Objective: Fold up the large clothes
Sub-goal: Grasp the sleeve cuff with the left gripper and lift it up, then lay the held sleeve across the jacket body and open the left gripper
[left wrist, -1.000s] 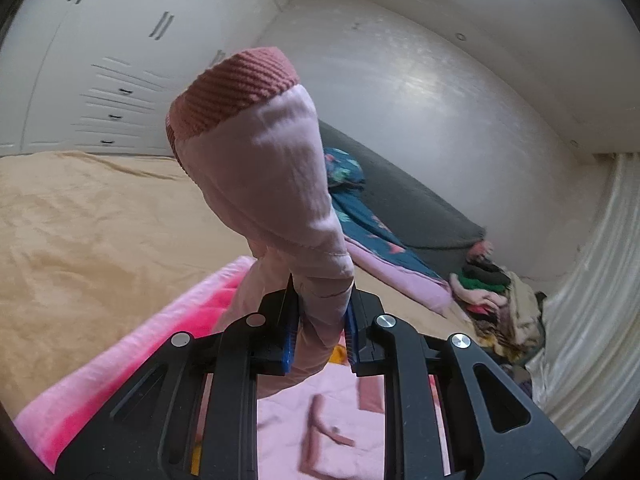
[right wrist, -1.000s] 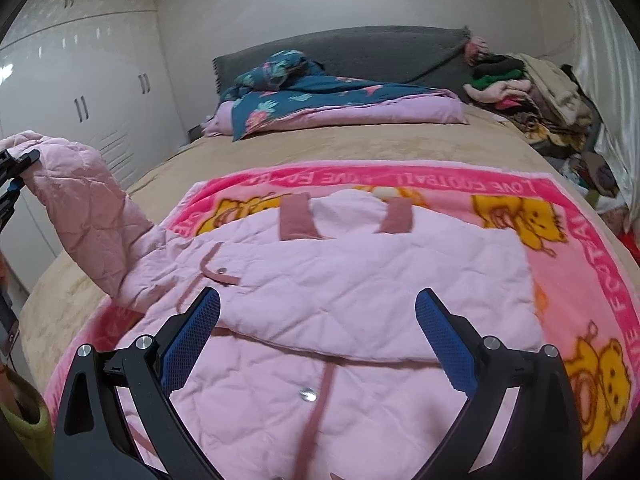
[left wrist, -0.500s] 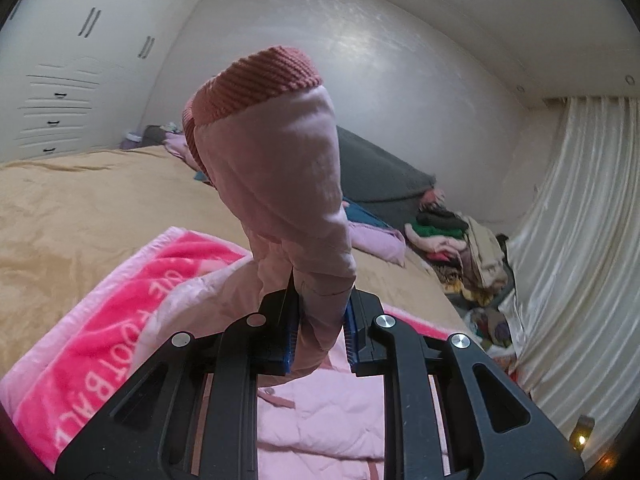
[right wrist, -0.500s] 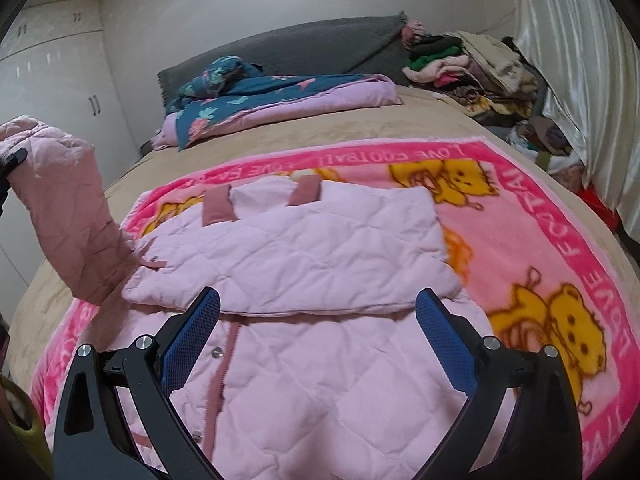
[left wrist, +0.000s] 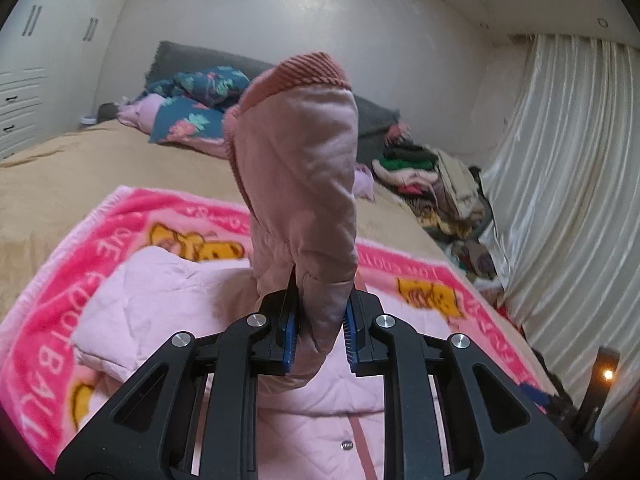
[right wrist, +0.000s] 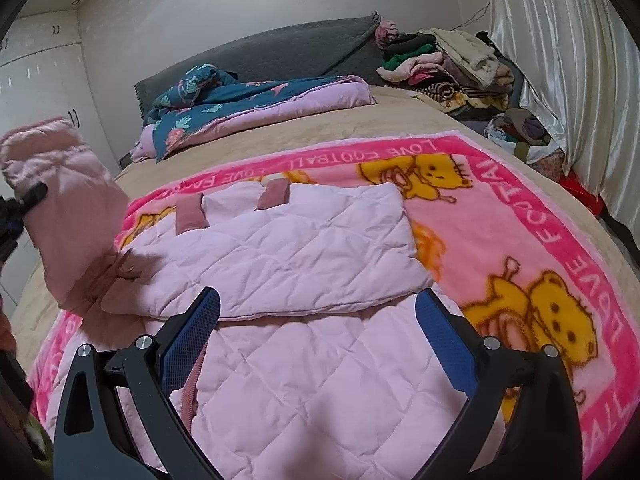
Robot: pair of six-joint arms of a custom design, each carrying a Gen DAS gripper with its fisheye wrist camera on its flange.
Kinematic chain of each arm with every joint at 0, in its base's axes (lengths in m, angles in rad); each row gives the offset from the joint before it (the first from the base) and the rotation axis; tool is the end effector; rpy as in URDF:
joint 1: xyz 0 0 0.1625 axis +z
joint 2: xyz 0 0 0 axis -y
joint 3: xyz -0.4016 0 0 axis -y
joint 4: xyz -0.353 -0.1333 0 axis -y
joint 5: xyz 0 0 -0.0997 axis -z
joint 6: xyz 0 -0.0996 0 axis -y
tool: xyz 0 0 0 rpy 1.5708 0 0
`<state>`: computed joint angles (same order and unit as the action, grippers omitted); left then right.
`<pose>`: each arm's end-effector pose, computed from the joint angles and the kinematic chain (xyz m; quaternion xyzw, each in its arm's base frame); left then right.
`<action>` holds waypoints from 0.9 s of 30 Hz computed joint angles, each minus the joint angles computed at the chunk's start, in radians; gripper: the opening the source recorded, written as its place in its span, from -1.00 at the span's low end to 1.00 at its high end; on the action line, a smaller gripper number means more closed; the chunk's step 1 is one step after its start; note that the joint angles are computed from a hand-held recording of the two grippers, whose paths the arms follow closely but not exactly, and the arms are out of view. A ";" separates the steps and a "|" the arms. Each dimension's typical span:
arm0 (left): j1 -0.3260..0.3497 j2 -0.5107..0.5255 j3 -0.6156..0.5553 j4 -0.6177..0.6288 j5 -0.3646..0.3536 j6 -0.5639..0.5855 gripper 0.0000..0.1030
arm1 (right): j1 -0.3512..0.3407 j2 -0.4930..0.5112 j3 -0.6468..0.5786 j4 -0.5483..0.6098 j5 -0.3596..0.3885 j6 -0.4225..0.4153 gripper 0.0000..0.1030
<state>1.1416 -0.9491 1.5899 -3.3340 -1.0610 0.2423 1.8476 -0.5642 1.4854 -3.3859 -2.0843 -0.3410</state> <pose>-0.1003 -0.6562 0.3301 0.1432 0.8177 -0.5327 0.1645 0.2678 -0.6339 0.1195 0.1606 -0.8643 0.4105 0.2423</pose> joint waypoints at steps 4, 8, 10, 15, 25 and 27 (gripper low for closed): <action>0.018 0.024 -0.010 0.042 -0.024 -0.003 -0.78 | -0.004 -0.001 0.002 -0.016 -0.012 0.011 0.89; 0.027 0.043 -0.012 0.086 -0.040 -0.007 -0.78 | -0.012 -0.003 0.006 -0.025 -0.020 0.026 0.89; 0.028 0.057 -0.013 0.096 -0.042 0.013 -0.78 | -0.015 -0.005 0.009 -0.025 -0.021 0.031 0.89; 0.020 0.075 -0.012 0.123 -0.038 0.044 -0.78 | -0.022 -0.009 0.017 -0.030 -0.023 0.041 0.89; 0.017 0.118 -0.014 0.177 -0.024 0.082 -0.78 | -0.031 -0.020 0.030 -0.036 -0.024 0.057 0.89; 0.015 0.124 -0.014 0.184 -0.016 0.089 -0.78 | -0.032 -0.020 0.030 -0.033 -0.026 0.063 0.89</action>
